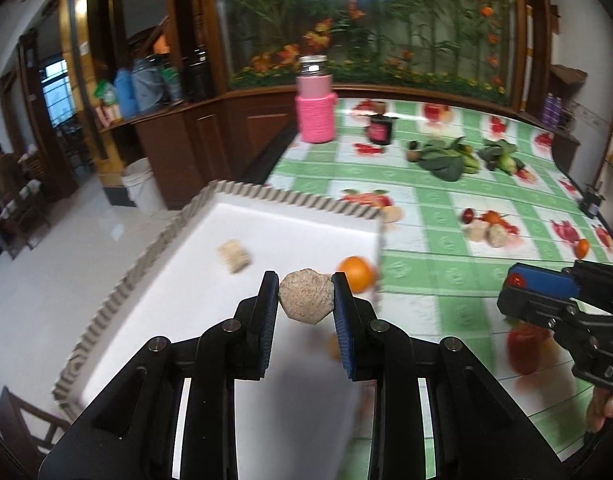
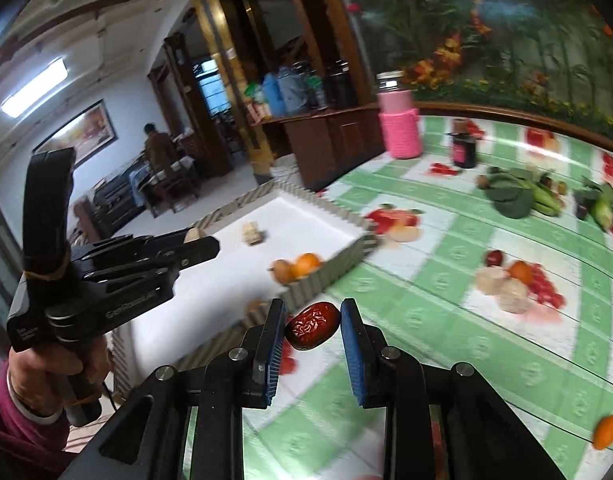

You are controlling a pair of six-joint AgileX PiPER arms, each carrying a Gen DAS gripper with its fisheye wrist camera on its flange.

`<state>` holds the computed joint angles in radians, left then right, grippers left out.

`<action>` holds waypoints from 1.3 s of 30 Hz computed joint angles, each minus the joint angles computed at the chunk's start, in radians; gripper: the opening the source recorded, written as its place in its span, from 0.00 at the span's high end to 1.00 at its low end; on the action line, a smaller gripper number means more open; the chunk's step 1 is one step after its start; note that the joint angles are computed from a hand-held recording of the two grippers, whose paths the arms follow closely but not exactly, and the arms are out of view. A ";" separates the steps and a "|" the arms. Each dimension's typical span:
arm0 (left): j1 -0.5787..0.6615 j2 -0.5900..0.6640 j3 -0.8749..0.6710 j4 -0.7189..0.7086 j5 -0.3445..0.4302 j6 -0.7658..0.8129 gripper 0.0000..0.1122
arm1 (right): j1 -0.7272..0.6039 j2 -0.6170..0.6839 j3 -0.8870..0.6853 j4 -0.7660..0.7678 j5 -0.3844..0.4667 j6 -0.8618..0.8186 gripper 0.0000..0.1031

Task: Organize fruits
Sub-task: 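Grasp the round beige block with the left gripper while the right gripper grasps the red date, then carry the beige block with the left gripper while the right gripper carries the date over the tray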

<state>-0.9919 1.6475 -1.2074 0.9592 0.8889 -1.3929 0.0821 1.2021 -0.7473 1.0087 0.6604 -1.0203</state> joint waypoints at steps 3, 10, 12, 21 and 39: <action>0.021 -0.041 0.053 0.006 -0.003 -0.021 0.77 | 0.089 0.038 -0.029 -0.014 -0.036 0.038 0.74; 0.095 -0.113 0.153 0.002 -0.030 -0.041 0.77 | 0.256 0.134 -0.104 -0.080 -0.114 0.134 0.74; 0.110 -0.121 0.170 0.001 -0.038 -0.043 0.77 | 0.291 0.157 -0.121 -0.100 -0.128 0.154 0.74; 0.171 -0.123 0.210 -0.017 -0.089 -0.025 0.77 | 0.399 0.266 -0.204 -0.183 -0.151 0.236 0.74; 0.224 -0.132 0.232 -0.065 -0.113 0.044 0.77 | 0.450 0.457 -0.377 -0.346 -0.147 0.345 0.74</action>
<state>-0.7676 1.5151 -0.9757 0.8945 0.7763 -1.3493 0.5326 1.6588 -1.1247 0.6630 0.5133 -0.6754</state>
